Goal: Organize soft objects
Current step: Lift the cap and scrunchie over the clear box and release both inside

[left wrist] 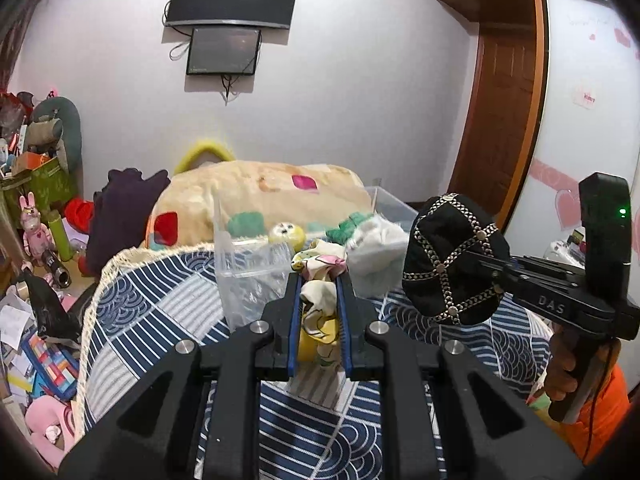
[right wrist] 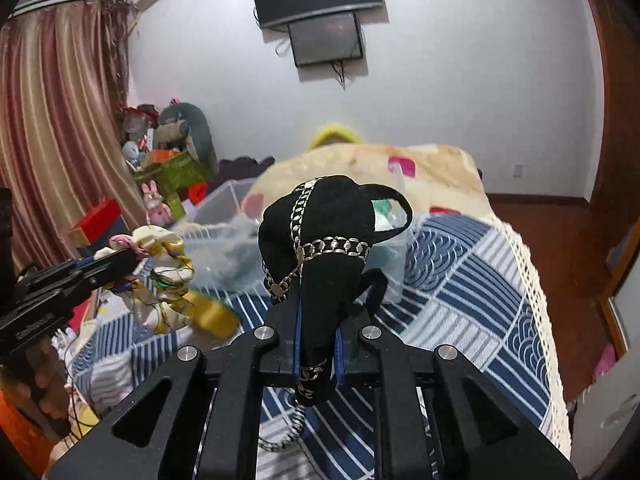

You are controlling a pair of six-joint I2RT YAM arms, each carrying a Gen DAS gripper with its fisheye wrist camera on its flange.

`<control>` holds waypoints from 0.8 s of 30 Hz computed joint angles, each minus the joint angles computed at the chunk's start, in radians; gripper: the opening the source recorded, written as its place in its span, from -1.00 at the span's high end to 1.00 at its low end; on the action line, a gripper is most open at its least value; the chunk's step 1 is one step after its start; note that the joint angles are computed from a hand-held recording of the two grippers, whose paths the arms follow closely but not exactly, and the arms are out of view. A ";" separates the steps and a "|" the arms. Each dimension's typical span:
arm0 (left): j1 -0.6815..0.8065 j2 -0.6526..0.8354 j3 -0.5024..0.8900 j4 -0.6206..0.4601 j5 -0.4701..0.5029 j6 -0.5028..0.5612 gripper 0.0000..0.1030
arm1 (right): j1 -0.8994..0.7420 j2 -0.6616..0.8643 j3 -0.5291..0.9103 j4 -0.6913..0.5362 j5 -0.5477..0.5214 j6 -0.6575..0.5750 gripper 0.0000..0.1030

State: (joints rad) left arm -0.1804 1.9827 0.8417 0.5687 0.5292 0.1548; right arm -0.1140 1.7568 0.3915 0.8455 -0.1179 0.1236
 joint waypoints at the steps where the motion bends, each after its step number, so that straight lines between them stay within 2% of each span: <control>1: 0.001 -0.004 0.003 -0.002 0.000 -0.002 0.69 | 0.003 -0.004 0.007 -0.004 0.002 0.000 0.80; 9: 0.005 -0.035 0.044 0.006 0.004 -0.052 0.69 | 0.036 -0.024 0.083 -0.036 0.024 0.002 0.80; 17: 0.005 0.023 0.185 -0.028 -0.007 -0.140 0.69 | 0.051 0.000 0.194 -0.078 0.043 0.024 0.80; 24: -0.031 0.130 0.317 -0.083 -0.081 -0.093 0.69 | 0.088 0.066 0.290 -0.126 0.070 0.011 0.80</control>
